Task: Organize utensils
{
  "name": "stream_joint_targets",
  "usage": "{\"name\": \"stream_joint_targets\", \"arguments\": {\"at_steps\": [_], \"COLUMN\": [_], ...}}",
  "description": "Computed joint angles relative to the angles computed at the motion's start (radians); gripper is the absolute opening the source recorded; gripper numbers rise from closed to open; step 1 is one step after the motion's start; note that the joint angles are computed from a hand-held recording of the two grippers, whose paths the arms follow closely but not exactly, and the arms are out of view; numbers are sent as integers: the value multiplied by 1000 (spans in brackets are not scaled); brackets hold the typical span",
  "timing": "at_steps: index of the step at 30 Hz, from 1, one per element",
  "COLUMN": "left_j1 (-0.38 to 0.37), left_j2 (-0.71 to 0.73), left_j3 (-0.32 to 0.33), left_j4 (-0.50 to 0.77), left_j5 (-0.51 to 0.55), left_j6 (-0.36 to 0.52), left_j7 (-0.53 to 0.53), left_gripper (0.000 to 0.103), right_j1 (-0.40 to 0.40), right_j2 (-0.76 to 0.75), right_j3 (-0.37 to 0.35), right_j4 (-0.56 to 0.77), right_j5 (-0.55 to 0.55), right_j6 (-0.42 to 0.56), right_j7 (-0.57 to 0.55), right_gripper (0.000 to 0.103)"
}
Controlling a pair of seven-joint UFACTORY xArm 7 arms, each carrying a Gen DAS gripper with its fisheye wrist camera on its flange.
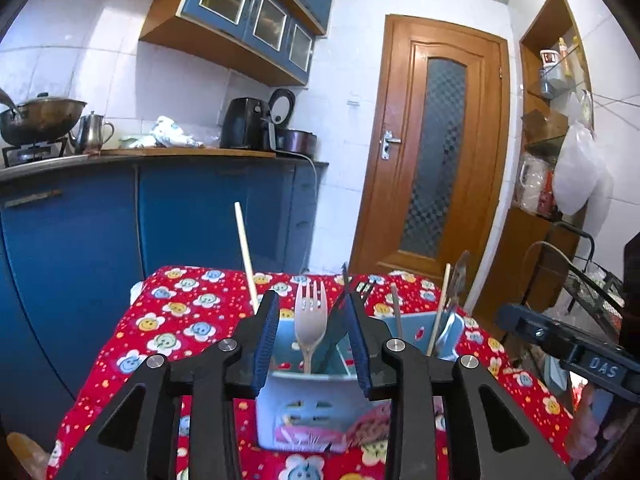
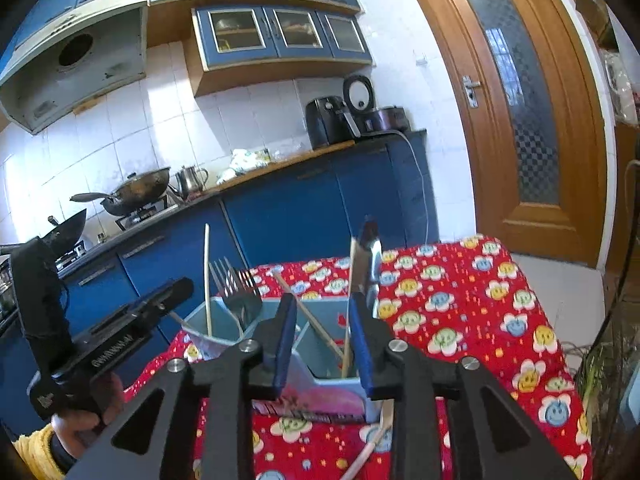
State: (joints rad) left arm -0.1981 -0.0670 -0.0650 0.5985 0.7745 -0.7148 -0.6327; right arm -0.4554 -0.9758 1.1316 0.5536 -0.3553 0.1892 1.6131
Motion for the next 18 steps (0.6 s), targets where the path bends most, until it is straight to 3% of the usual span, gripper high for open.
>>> {"name": "stream_joint_targets", "arguments": {"at_steps": [7, 18], "left_j1": [28, 70], "left_j2": [-29, -19], "left_j3": [43, 63], "left_j4": [-6, 8], "left_j5": [160, 288], "left_j6": [36, 71], "left_j7": [-144, -265], "left_gripper": [39, 39], "right_j1": [55, 122], "right_j2": [136, 478], "right_j3": [-20, -90], "right_j4": [3, 52], "right_j5": [-10, -100], "right_j6": [90, 201], "right_j7": [-26, -77], "right_gripper": [38, 40]}}
